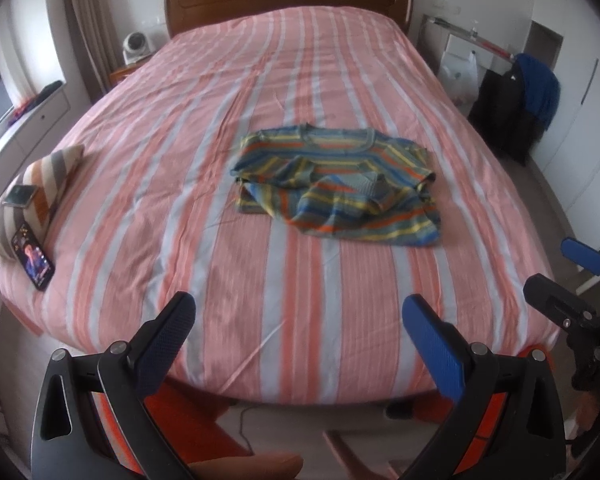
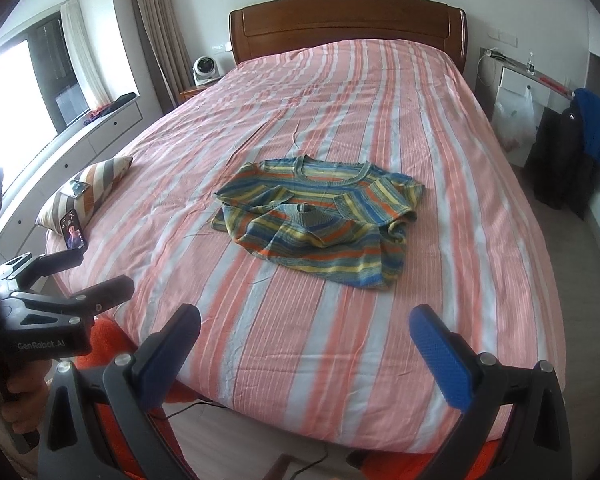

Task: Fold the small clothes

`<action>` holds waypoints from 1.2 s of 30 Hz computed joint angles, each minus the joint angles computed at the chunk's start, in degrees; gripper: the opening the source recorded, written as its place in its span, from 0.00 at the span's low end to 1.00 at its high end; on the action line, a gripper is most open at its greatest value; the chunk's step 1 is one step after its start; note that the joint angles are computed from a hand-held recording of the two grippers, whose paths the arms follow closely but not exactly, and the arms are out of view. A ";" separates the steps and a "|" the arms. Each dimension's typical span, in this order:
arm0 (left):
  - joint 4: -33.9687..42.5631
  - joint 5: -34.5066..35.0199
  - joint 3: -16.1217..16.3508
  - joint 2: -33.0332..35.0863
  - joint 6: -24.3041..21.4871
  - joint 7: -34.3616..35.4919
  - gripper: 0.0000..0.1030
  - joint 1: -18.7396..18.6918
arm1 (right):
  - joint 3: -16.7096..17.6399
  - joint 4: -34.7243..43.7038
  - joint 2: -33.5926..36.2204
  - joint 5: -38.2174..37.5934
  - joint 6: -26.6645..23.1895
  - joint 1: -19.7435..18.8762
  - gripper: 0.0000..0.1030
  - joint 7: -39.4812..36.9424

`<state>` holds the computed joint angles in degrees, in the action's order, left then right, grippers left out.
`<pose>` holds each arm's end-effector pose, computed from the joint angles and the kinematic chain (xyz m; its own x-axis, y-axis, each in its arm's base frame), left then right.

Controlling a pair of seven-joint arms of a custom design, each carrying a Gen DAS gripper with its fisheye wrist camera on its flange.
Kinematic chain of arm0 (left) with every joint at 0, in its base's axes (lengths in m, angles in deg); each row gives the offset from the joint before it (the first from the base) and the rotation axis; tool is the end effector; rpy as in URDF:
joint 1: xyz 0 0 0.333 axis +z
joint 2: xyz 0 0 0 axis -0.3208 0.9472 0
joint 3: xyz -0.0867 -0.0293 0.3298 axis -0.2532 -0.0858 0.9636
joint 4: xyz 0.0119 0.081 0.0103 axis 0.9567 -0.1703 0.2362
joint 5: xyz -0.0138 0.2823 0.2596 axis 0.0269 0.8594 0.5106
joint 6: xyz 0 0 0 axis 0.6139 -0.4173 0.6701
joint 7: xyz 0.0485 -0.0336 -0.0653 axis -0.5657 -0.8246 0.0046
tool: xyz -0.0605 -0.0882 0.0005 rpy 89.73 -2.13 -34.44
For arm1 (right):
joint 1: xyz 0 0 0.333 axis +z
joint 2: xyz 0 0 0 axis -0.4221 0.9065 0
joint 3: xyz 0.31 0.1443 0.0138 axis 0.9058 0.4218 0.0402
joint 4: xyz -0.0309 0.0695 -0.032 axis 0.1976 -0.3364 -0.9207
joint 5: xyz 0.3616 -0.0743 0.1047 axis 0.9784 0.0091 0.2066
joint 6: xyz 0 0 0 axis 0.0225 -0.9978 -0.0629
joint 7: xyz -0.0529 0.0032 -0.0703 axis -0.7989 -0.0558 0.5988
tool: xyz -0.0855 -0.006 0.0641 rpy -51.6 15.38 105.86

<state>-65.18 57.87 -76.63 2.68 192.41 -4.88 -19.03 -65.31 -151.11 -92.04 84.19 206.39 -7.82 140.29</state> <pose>0.4841 -0.1444 0.5286 0.2203 -0.9751 0.0238 -0.7943 -0.1935 -0.5760 0.5280 0.1690 0.5256 0.3833 -0.9188 -0.0942 -0.7500 -0.2500 -0.6124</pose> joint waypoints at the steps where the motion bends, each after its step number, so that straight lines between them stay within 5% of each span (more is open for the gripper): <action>1: 0.01 0.16 -0.07 0.03 -0.05 -0.08 1.00 0.01 | -0.04 0.02 0.11 0.27 0.01 0.02 1.00 -0.24; 36: 1.12 -0.38 0.52 1.20 -2.00 0.38 1.00 -1.16 | 0.24 -0.76 0.74 1.11 -0.29 -0.51 1.00 -0.19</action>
<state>-64.06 57.49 -76.10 3.88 190.41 -4.50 -20.19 -65.07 -151.87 -91.30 85.29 206.10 -8.33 140.10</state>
